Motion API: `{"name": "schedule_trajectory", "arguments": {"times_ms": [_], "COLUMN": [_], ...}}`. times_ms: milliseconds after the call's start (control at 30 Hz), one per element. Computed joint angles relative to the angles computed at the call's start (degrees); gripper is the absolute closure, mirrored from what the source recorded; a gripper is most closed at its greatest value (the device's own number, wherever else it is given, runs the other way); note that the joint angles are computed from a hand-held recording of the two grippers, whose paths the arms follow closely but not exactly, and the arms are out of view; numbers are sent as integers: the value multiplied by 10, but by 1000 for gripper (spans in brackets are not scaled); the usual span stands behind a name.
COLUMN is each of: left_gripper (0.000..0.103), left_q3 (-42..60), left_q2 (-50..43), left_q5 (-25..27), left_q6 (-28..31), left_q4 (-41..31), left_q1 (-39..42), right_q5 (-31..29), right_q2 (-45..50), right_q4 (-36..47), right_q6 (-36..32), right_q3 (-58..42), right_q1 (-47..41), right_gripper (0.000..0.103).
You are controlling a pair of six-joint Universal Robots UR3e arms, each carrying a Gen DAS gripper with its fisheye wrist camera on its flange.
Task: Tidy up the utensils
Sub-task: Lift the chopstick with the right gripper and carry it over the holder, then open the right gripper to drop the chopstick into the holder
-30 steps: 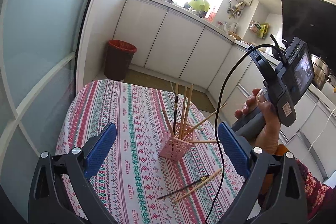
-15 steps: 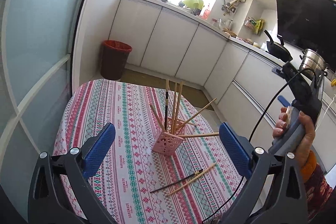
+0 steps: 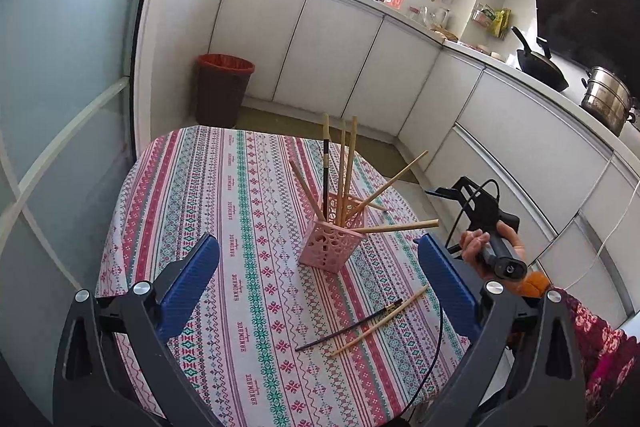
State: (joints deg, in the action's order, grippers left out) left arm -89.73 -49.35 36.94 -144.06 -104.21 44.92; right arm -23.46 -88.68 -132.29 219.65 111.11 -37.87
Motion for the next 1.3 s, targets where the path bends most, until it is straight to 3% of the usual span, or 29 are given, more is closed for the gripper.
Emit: {"name": "schedule_trajectory", "arguments": {"times_ms": [133,233,333,367,400,433,467,500,633,767,867,1000,1100,1133,1233,1300], "left_gripper": [8,8,8,8,8,8,8,8,8,8,8,8,8,8,8,8], "left_q3": [-47,-69,-82,-85,-89,-90,-91,-92,-90,-87,-75,-50,-23,-16,-11,1], "left_q2": [-43,-78,-106,-112,-117,-123,-126,-128,-123,-87,-59,-19,17,27,28,27], "left_q5": [63,102,134,143,150,158,164,170,173,135,102,44,-4,-12,17,15], "left_q6": [-101,-152,-180,-186,-190,-196,-198,-199,-195,-175,-150,-107,-58,-47,-70,-58], "left_q4": [163,246,296,307,315,323,327,331,323,284,240,155,66,49,89,65], "left_q1": [-84,-134,-167,-175,-180,-186,-190,-192,-187,-145,-116,-61,-2,12,-15,-15], "right_q5": [-18,-38,-58,-57,-55,-57,-62,-71,-75,-83,-102,-146,-160,-165,-161,-209], "right_q2": [150,235,298,320,341,358,372,381,390,312,221,67,-37,-63,-146,-153], "right_q4": [-210,-263,-238,-253,-263,-253,-238,-222,-315,-366,-294,-91,11,43,118,121], "right_q6": [142,196,199,212,223,222,214,206,267,299,241,75,-29,-57,-134,-158], "right_q3": [-55,-127,-197,-215,-239,-264,-290,-311,-328,-306,-324,-381,-424,-442,-471,-500], "right_q1": [48,76,98,102,107,113,117,121,120,93,66,32,7,3,-12,38], "right_gripper": [18,20,29,39,42,57,86,92,95,95,95,95,95,95,95,95]}}
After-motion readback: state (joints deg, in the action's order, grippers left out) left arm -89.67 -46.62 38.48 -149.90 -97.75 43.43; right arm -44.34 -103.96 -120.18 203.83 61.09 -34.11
